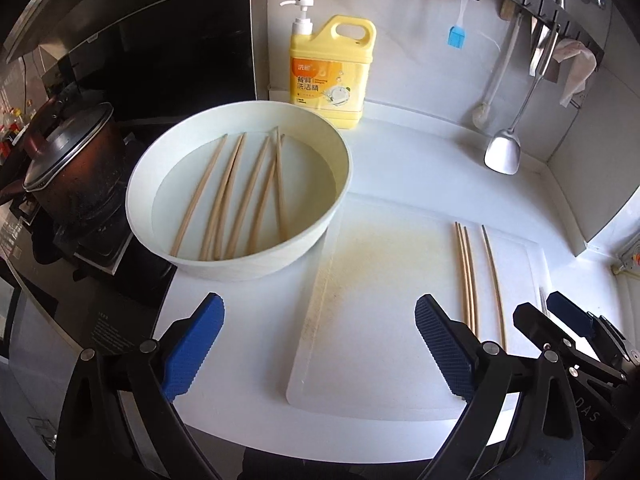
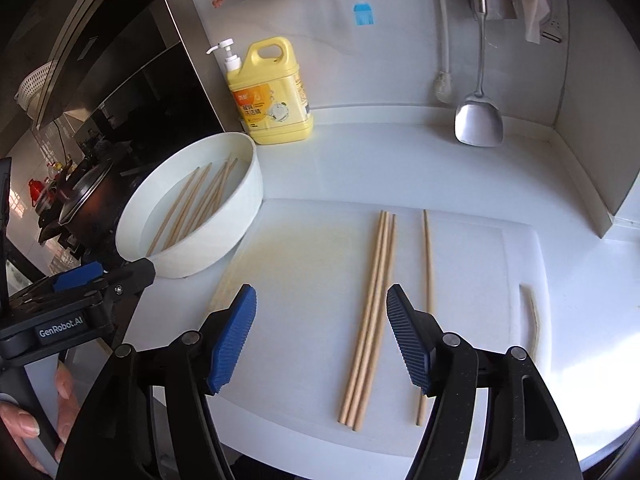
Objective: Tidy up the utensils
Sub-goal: 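Move both tools over the remaining chopsticks and separate one from the bundle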
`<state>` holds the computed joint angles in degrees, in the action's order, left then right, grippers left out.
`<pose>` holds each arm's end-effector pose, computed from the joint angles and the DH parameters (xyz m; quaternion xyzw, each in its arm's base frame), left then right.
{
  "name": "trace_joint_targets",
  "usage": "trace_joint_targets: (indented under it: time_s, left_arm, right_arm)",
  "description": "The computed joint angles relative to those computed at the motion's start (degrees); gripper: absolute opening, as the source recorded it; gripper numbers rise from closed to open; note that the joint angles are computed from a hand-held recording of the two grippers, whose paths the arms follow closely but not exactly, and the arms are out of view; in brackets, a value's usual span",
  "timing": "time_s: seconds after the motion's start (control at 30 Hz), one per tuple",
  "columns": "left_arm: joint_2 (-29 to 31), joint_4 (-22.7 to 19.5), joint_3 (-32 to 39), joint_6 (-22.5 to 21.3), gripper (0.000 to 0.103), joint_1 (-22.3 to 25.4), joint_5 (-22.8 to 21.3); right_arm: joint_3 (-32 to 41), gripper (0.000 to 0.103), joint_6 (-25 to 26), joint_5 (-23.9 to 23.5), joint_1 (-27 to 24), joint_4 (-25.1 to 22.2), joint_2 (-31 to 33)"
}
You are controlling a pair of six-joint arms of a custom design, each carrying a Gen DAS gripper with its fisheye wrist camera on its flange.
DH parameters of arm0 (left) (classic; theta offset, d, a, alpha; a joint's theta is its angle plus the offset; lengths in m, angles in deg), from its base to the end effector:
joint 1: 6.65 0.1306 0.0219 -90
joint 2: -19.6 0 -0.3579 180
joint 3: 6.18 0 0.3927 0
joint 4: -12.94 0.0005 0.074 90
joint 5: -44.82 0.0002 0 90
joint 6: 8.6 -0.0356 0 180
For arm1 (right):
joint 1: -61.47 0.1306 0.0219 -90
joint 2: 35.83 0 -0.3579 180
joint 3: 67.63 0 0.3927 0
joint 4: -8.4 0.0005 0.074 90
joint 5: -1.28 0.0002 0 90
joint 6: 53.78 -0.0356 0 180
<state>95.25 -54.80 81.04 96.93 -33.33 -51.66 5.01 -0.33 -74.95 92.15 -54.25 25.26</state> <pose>0.3399 -0.1669 0.4651 0.0764 0.9523 -0.0542 0.2905 0.2640 0.1462 0.4379 0.0878 0.9329 0.0889 0.3379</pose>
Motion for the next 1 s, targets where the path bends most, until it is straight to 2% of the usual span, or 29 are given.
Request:
trace_joint_targets:
  time_s: [0.13,0.3,0.6,0.7,0.87,1.0]
  left_arm:
    - [-1.18,-1.33,-0.67,0.69,0.095,-2.55,-0.48]
    - [-1.17,-0.56,-1.45,-2.38,0.095,-4.3,-0.83]
    - [-0.37,4.02,-3.71,-8.83,0.095,-3.7,4.22]
    - [-0.47,7.01,-5.12,-10.41,0.095,-4.0,4.06]
    - [0.73,9.0,-5.74,-9.83,0.095,-4.18,5.42]
    - [0.79,12.17,-7.57,-8.46,0.095,-4.94,4.9]
  right_arm:
    - [-2.45,0.065,-2.1,0.38,-0.74,-2.32,-3.28]
    - [-4.83,0.065,-6.89,3.09,-0.56,-4.69,-6.22]
    - [-6.46,0.065,-18.27,12.2,2.97,-10.2,-6.71]
    - [-7.04,0.065,-21.22,15.41,4.28,-10.92,-6.73]
    - [-8.01,0.065,-21.25,16.06,3.03,-10.37,-5.85]
    - [-9.28,0.065,-17.8,16.1,1.25,-7.55,-4.54]
